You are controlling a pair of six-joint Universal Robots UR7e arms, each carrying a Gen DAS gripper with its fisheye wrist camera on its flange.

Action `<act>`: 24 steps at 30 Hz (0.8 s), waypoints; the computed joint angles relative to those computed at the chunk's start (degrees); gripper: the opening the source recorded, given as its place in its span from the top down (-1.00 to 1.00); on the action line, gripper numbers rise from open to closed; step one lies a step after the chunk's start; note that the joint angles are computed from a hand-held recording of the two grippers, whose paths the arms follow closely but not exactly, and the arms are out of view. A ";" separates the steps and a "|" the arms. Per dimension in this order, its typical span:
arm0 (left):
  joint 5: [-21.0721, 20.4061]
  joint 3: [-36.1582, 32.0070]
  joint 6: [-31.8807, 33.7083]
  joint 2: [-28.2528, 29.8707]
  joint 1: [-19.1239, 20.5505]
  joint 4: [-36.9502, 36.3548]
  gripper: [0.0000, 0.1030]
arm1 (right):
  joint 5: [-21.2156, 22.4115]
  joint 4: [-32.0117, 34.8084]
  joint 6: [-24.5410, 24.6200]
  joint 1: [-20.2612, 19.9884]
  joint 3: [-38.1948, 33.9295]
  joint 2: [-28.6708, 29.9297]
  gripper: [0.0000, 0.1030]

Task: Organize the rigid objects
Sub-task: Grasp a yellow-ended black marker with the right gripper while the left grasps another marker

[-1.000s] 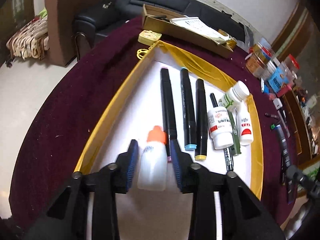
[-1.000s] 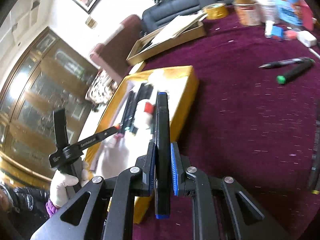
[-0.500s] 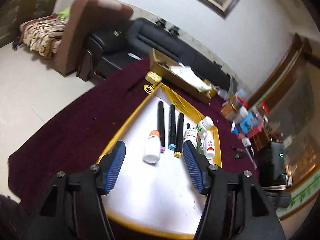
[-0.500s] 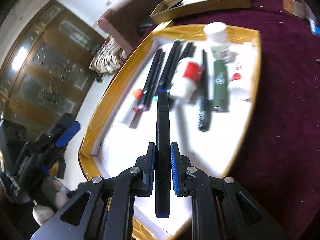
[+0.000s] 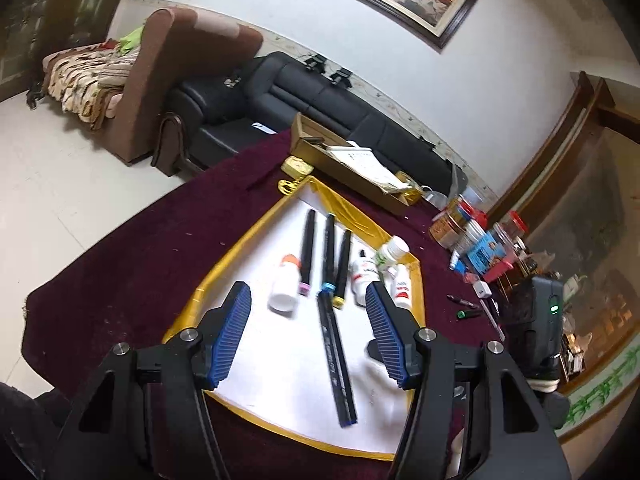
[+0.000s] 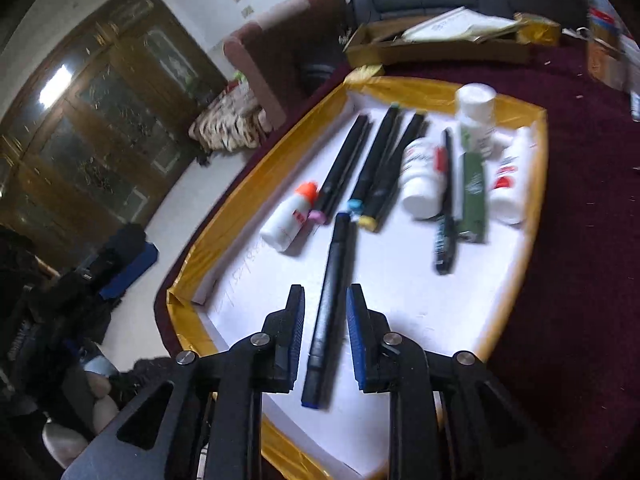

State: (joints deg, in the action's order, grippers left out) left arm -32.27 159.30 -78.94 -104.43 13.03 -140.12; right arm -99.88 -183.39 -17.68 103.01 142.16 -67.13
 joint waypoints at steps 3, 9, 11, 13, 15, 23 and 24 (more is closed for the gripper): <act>-0.92 0.00 2.73 3.52 -0.24 -5.12 -0.14 | 2.77 -1.25 -2.13 -3.66 3.32 -6.48 0.60; -2.44 -0.83 7.23 9.73 -1.34 -11.61 -0.14 | 5.49 -0.76 -6.80 -15.38 9.01 -24.11 0.54; -3.10 -1.33 9.81 13.08 -1.48 -15.44 -0.14 | 6.18 0.98 -7.86 -20.94 9.36 -30.45 0.54; -4.03 -2.11 12.53 16.83 -1.16 -19.61 -0.14 | 6.56 2.42 -7.76 -26.19 9.04 -35.08 0.54; -5.39 -3.34 14.92 20.92 -0.72 -23.17 -0.14 | 10.13 7.46 -7.36 -33.70 8.34 -41.24 0.54; -13.10 -10.39 23.81 36.68 1.44 -33.32 -0.14 | 15.78 15.31 -10.53 -46.25 6.65 -49.60 0.53; -13.97 -11.24 24.56 37.94 1.52 -33.65 -0.14 | 14.85 13.99 -10.60 -45.47 6.88 -48.65 0.53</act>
